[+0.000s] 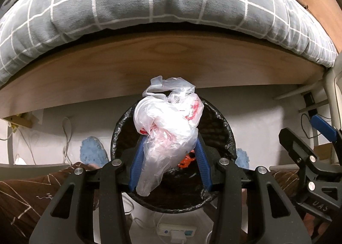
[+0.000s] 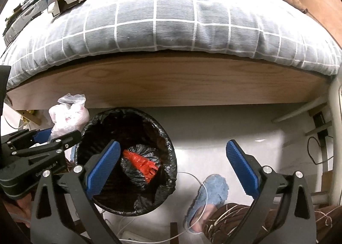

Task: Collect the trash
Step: 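Open the right gripper while the left opens, dropping both bags into the bin, then raise both grippers back toward the remaining trash on the bed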

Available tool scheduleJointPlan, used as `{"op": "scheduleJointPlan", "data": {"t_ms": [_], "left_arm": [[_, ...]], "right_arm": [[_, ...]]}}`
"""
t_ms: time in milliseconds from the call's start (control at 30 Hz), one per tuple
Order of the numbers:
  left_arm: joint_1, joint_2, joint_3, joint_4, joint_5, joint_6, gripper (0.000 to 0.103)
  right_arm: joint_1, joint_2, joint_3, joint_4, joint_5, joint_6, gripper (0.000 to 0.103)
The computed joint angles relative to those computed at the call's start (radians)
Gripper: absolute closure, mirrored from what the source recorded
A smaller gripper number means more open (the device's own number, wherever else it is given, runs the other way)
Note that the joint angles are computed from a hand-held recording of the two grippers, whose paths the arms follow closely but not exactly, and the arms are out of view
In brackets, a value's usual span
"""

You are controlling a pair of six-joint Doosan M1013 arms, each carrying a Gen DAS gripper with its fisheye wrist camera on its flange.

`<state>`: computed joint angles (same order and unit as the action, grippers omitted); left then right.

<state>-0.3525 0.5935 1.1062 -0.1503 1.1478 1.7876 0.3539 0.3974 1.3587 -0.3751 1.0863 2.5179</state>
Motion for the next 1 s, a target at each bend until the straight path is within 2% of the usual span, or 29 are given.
{"op": "scheduleJointPlan", "data": {"t_ms": [100,167,467,567,1000], "left_arm": [[-0.003,-0.001,0.006,0.020,-0.013,-0.001,0.050],[-0.004,-0.007,0.015,0.032,-0.026,-0.004,0.041],[0.003,-0.024,0.021,0.024,-0.066,-0.007,0.010],[0.004,-0.039,0.027,0.029,-0.104,-0.008,0.006],[0.019,-0.083,0.000,0.018,-0.209,-0.029,0.006]], "right_arm": [[0.001,0.002,0.001,-0.002,-0.003,0.004,0.008],[0.001,0.004,-0.004,-0.004,-0.003,0.004,0.008],[0.005,0.000,-0.037,-0.033,0.009,0.011,0.008],[0.010,-0.006,-0.051,-0.074,0.004,0.023,0.008],[0.035,-0.024,-0.101,-0.246,-0.028,0.080,0.008]]}}
